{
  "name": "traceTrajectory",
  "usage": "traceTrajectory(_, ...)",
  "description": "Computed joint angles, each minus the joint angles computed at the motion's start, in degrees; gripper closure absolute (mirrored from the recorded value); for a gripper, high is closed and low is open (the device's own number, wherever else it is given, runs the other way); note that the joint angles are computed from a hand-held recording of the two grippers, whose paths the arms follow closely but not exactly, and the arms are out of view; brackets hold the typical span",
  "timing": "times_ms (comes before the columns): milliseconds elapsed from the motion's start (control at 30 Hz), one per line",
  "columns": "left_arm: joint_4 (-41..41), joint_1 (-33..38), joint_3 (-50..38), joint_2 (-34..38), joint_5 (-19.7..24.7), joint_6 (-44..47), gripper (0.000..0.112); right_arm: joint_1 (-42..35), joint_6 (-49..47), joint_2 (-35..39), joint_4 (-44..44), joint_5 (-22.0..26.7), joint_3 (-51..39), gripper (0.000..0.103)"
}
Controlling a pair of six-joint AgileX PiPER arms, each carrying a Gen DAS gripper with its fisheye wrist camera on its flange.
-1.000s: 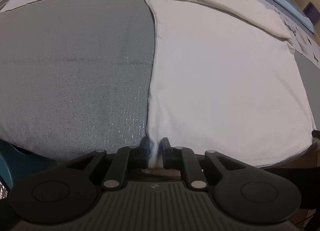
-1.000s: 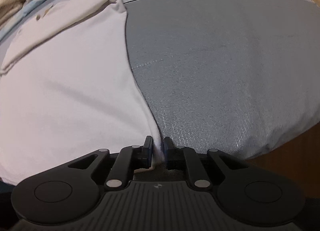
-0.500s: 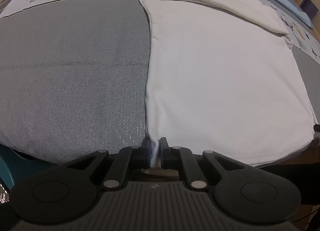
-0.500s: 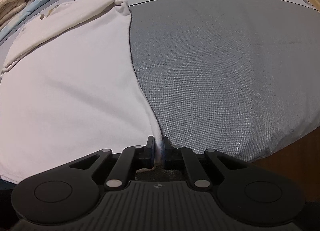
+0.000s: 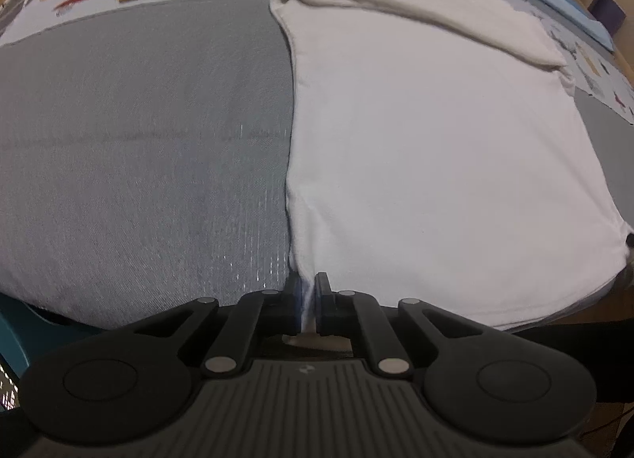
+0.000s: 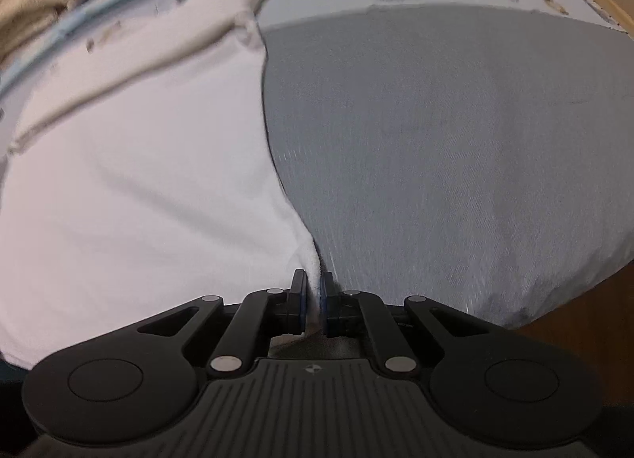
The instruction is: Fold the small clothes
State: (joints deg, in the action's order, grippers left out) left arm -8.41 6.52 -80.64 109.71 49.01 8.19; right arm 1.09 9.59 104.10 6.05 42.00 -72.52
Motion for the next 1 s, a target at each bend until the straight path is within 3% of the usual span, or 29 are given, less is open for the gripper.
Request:
traceTrajectory(133,-1.6,-0.1,2.2,-4.9,-1.8,2.1,0.107,-1.3,-4.2,-4.3,4.6,-1.3,-0.7,0.097)
traceTrajectory(300,-10.0,2.5,3.9,-14.1,-1.5,9.3,0.107,-4.8,-13.8,-11.8,15.5,-0.7,-1.2,0.098)
traceTrajectory(533,-21.2,10.4,3.6,-27.9,7.7,17.7,0.107,-16.7,-28.2,-25.8,31.8,10.4,-1.7,0.098)
traceTrajectory(633,-24.2,12.5,3.0,-30.6,10.0,18.1,0.107,-23.1,-31.0,-28.7,37.7,13.2,-1.5,0.098)
traceTrajectory(800,-22.2,9.7,-3.9,-22.0,7.6,14.3,0.107,-20.9,-30.8,-23.6,36.6,6.6,-2.1,0.098)
traceTrajectory(933,-16.4,5.8,-18.3,-7.0,8.5,11.7,0.107,-16.3,-28.0,-11.8,32.4,0.8,-8.6,0.098)
traceTrajectory(1000,-14.0,4.9,-26.4,0.8,10.0,11.0,0.107,-14.5,-27.2,-4.9,29.7,0.6,-14.3,0.098)
